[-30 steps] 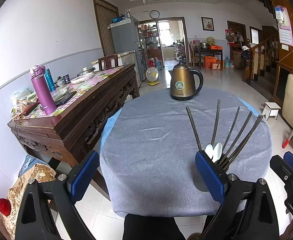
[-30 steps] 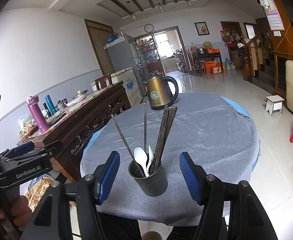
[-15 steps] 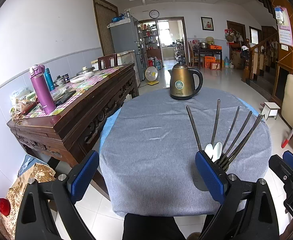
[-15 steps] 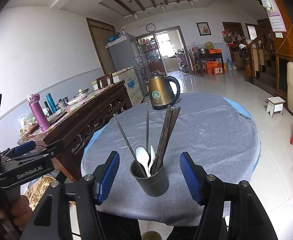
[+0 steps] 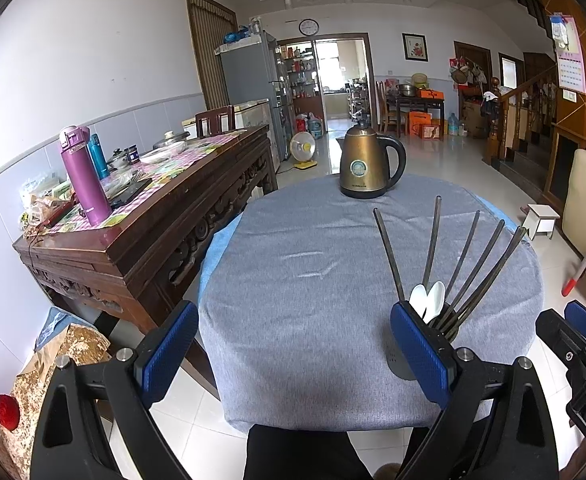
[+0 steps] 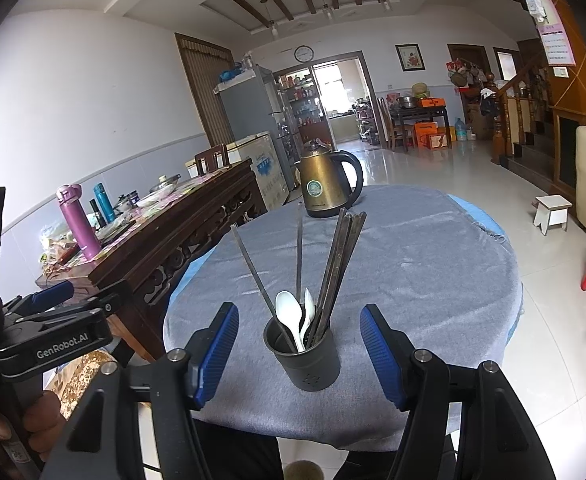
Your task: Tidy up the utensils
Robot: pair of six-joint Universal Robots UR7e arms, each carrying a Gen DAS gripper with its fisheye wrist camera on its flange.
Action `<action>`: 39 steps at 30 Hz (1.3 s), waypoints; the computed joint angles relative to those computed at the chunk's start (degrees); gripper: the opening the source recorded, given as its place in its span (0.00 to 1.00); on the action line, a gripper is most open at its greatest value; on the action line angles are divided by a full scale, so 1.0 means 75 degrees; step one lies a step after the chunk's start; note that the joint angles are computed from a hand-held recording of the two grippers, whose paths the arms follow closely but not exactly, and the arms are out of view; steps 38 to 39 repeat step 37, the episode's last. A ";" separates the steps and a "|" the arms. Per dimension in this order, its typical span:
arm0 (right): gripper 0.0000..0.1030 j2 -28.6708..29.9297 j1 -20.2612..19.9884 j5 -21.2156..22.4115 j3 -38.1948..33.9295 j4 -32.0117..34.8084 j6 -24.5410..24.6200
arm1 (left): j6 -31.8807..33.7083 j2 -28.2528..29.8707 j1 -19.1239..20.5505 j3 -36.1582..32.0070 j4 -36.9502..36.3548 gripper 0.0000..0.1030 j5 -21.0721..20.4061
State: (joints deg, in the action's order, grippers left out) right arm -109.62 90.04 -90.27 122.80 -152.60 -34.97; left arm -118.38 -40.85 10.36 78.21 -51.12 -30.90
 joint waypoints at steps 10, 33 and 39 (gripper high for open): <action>0.66 -0.0008 0.0092 -0.0016 0.0016 -0.0078 -0.0030 | -0.0073 -0.0038 -0.0011 0.0069 0.0000 0.94 -0.0012; 0.68 0.0507 0.0170 -0.0265 -0.0196 0.0066 0.0107 | 0.0075 -0.0336 0.0233 0.0477 -0.0523 0.94 -0.0142; 0.69 0.0779 -0.0088 -0.0494 -0.0388 0.0102 0.0268 | 0.1171 -0.0951 0.0660 0.1523 -0.2660 0.94 0.0063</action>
